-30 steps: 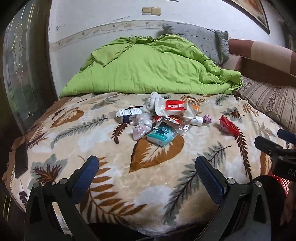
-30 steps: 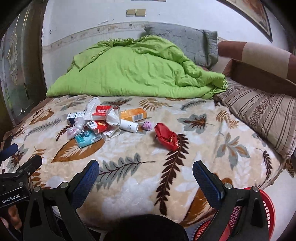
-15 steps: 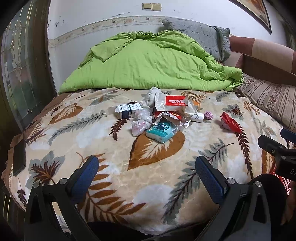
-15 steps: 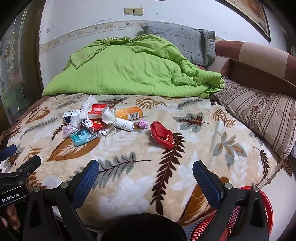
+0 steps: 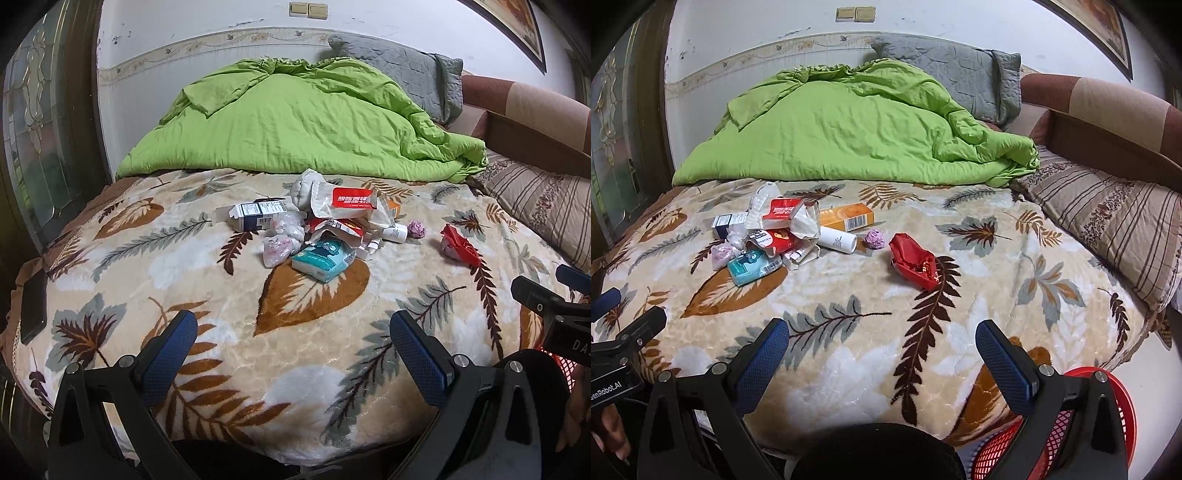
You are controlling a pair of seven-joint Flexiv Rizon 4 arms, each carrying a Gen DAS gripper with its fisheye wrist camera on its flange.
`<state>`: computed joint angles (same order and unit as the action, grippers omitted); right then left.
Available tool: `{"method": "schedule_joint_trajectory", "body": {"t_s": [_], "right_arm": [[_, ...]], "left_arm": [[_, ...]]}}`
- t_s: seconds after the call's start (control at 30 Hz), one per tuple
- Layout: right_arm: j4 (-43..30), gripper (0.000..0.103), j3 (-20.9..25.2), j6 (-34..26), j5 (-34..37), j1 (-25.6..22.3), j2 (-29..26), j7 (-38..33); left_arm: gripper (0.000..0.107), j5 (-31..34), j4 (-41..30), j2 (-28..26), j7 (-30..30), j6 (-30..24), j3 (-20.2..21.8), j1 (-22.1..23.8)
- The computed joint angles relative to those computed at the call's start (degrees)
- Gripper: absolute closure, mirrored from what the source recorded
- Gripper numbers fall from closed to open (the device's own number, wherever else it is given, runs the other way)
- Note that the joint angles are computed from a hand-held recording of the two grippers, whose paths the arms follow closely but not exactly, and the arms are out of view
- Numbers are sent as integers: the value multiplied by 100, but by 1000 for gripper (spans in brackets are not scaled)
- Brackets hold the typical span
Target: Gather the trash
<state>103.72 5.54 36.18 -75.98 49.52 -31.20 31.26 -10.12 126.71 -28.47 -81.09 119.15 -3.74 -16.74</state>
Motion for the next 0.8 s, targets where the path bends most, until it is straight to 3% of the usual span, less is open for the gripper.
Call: {"method": "schedule_joint_trajectory", "body": {"t_s": [0.8], "right_arm": [[-7,1,-12,84,78,-14,-18,-34]], "left_arm": [[4,48,-6,-4,-47,-12,-18,44]]}}
